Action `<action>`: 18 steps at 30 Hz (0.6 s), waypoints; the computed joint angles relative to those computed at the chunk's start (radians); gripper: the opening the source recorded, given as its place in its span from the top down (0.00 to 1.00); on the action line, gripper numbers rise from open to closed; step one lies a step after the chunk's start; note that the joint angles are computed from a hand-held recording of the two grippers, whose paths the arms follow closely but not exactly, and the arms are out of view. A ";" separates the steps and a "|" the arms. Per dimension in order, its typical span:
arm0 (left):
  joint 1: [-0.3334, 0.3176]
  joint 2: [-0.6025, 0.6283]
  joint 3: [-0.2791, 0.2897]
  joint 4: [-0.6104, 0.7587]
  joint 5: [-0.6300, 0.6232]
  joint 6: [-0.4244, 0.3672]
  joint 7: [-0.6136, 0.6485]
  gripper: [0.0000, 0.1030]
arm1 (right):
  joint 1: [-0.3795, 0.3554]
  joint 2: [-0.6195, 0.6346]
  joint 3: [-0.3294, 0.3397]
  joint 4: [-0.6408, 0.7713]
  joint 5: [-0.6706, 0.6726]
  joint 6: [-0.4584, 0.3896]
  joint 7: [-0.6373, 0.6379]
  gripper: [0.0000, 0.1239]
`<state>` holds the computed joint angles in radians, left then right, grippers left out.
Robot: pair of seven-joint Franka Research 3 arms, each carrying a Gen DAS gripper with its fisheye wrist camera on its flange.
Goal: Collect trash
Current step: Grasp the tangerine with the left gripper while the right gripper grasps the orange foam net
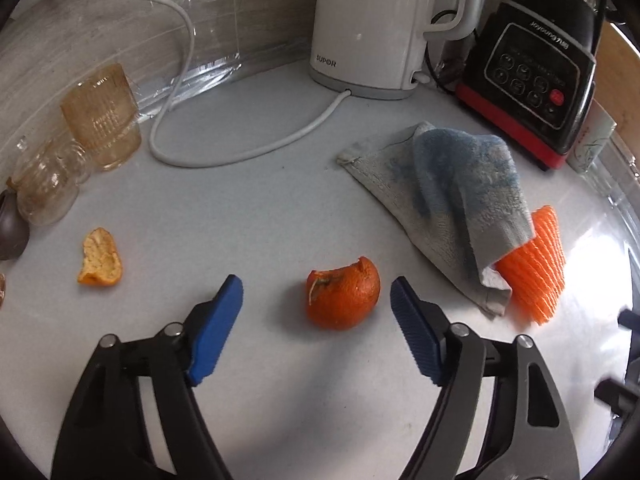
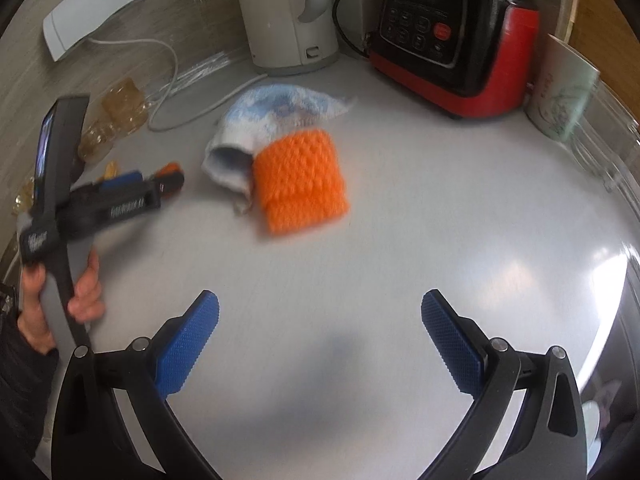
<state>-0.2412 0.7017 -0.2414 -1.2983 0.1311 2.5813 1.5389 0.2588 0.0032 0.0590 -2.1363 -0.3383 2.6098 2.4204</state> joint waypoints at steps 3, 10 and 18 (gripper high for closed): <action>-0.018 0.006 0.017 0.006 0.018 0.004 -0.027 0.38 | -0.008 0.060 -0.016 0.059 0.011 0.018 -0.056 0.19; -0.014 -0.001 0.008 -0.011 0.028 0.025 -0.033 0.59 | -0.005 0.186 -0.056 0.170 0.136 0.084 -0.225 0.19; -0.006 -0.017 -0.009 -0.034 0.020 0.046 0.003 0.72 | 0.024 0.214 -0.075 0.188 0.217 0.091 -0.328 0.65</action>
<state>-0.2469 0.6844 -0.2505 -1.3328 0.1511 2.6275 1.5418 0.2824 0.2176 -0.0165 -1.9481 -0.1218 2.7007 2.0926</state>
